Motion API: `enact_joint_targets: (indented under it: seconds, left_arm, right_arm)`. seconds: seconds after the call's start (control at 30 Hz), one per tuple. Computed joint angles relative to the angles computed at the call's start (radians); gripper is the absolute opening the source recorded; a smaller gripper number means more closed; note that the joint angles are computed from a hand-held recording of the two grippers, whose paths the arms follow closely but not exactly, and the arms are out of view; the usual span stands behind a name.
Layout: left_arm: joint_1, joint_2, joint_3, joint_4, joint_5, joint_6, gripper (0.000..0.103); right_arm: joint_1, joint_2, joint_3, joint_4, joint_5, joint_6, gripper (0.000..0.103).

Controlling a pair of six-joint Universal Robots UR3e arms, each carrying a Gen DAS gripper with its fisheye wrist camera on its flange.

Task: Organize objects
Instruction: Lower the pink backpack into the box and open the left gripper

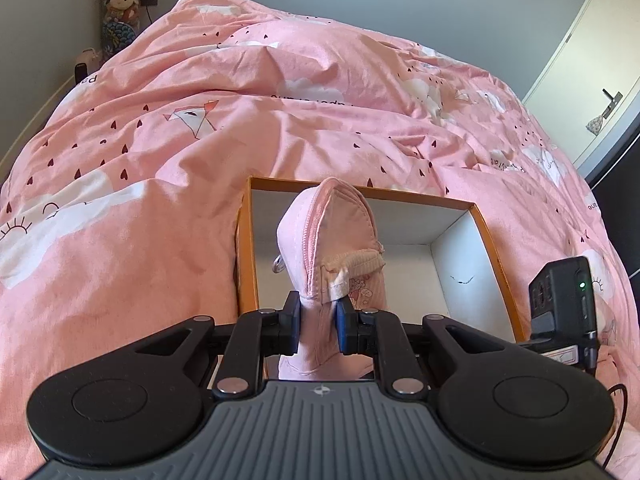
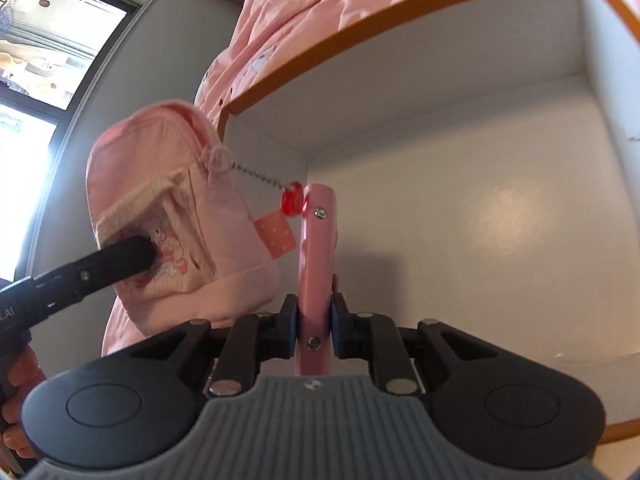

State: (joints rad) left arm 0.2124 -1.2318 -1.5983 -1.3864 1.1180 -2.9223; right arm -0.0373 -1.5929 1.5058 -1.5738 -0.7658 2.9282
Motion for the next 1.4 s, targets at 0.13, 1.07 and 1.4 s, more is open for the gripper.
enact_joint_targets:
  seconds: [0.13,1.07,1.4]
  left_arm:
    - [0.021,-0.013,-0.016,0.017,-0.019,0.006,0.019]
    - [0.063,-0.051,-0.037,-0.075,-0.111,0.116,0.019]
    - [-0.126,-0.270,0.156,-0.163,0.090,0.127,0.020]
  right_arm:
    - [0.071,0.083,-0.006,-0.046,0.017,0.052,0.018]
    - [0.331,0.218,-0.189,-0.046,-0.307,0.020,0.013]
    - [0.203,-0.043,-0.014,-0.179,-0.484,-0.097,0.015]
